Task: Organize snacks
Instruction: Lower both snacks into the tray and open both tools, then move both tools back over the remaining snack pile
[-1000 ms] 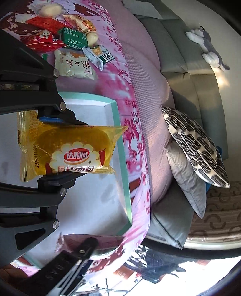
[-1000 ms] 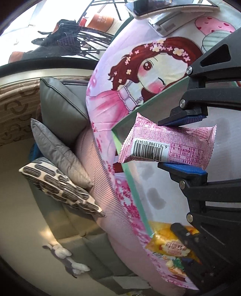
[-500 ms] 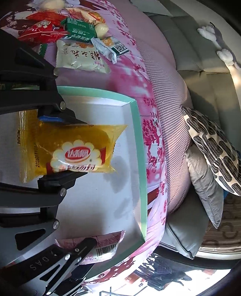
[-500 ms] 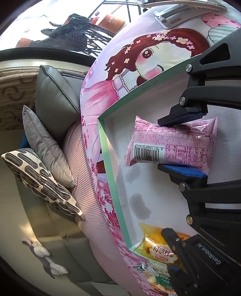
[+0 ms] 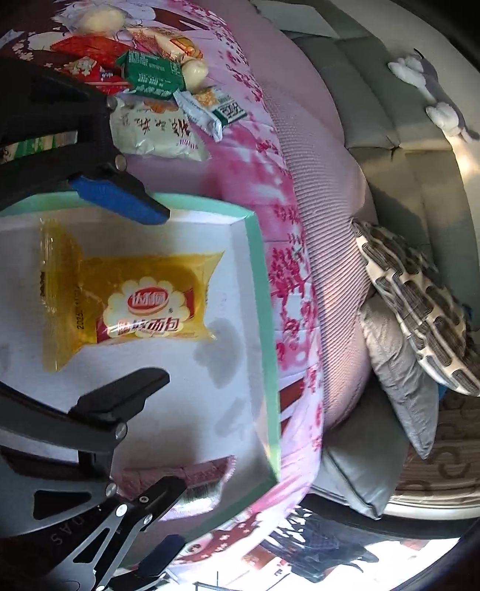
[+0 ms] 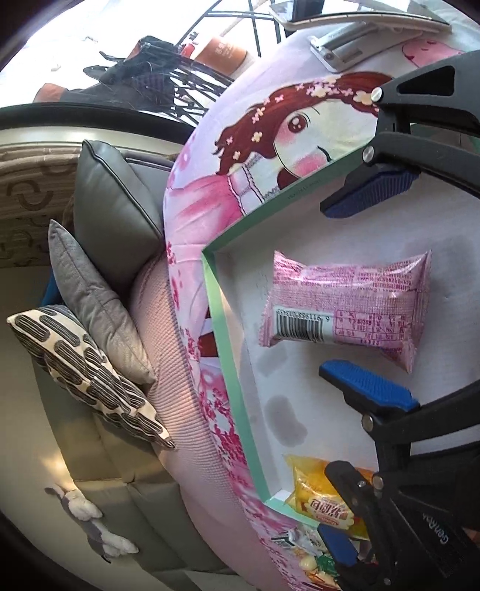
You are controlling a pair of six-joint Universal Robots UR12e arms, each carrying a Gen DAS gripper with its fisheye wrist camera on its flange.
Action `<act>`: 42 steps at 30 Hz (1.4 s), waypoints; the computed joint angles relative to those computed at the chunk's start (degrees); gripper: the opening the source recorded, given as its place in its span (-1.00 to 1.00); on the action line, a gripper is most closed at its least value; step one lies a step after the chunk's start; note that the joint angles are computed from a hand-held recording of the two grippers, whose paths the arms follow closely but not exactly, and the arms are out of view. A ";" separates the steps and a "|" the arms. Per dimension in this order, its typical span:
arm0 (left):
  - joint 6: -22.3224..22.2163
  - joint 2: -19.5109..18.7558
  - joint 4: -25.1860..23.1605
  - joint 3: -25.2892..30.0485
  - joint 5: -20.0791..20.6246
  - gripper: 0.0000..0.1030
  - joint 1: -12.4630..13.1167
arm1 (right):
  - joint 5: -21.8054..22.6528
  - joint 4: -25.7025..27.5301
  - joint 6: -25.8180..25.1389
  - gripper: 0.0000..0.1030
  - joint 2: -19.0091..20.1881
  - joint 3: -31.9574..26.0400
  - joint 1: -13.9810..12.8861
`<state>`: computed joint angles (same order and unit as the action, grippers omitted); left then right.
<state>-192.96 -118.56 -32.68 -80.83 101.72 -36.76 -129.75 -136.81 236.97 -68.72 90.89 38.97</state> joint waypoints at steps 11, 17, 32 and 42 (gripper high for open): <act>0.05 1.95 6.73 -2.06 0.97 1.00 0.43 | -4.51 2.44 2.48 1.00 -1.21 -0.39 0.82; -1.68 2.95 7.65 -3.00 0.46 1.00 0.91 | -5.24 2.53 3.30 1.00 -1.59 -0.39 1.21; -1.89 6.58 17.66 -8.46 -1.46 1.00 2.78 | -0.60 -2.27 3.93 1.00 -1.95 0.20 1.47; -3.91 8.18 13.71 -9.98 -1.16 1.00 4.04 | -0.14 -4.68 2.34 1.00 -0.28 -1.32 1.93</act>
<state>-196.87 -110.38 -18.97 -90.81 100.57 -32.72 -129.89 -141.48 239.30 -69.00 89.57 40.90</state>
